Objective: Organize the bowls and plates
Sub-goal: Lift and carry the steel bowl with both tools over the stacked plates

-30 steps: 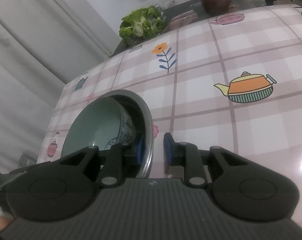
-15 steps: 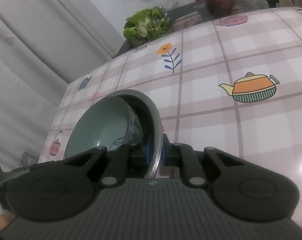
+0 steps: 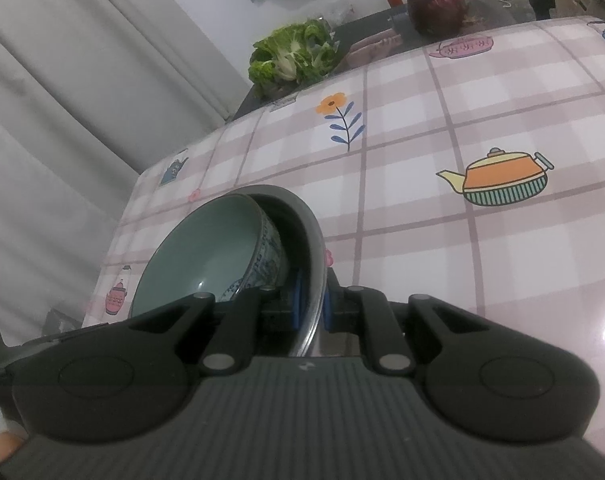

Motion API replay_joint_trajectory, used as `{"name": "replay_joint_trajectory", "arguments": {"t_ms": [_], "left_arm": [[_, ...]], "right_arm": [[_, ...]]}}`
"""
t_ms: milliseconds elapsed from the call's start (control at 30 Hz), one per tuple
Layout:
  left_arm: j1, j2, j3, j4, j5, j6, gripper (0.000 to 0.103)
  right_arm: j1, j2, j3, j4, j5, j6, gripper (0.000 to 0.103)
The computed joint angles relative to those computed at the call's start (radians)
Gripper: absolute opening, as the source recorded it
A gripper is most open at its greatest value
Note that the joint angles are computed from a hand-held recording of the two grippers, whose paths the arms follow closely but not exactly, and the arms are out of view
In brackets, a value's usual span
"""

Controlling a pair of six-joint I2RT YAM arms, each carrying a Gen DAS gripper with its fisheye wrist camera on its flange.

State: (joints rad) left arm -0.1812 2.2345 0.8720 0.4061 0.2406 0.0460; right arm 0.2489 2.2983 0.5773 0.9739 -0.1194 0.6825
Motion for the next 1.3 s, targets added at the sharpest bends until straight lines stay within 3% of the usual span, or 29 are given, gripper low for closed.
{"name": "replay_joint_trajectory", "arguments": {"t_ms": [467,833,1100,1300], "left_arm": [[0.004,-0.079,-0.064,0.014,0.009,-0.001,0.017],[0.024,-0.300,-0.224,-0.005,0.033,0.023,0.017],[0.045,-0.473,-0.398,0.002,0.040,0.047,0.015],[0.062,-0.521,-0.518,0.033,0.056,0.083,0.015]], "right_arm": [[0.019,-0.073,-0.059,0.013,0.029,0.007,0.011],[0.115,-0.319,-0.211,-0.038,0.126,0.046,0.011],[0.268,-0.468,-0.352,-0.051,0.239,0.157,0.012],[0.457,-0.456,-0.450,0.008,0.375,0.307,0.012]]}}
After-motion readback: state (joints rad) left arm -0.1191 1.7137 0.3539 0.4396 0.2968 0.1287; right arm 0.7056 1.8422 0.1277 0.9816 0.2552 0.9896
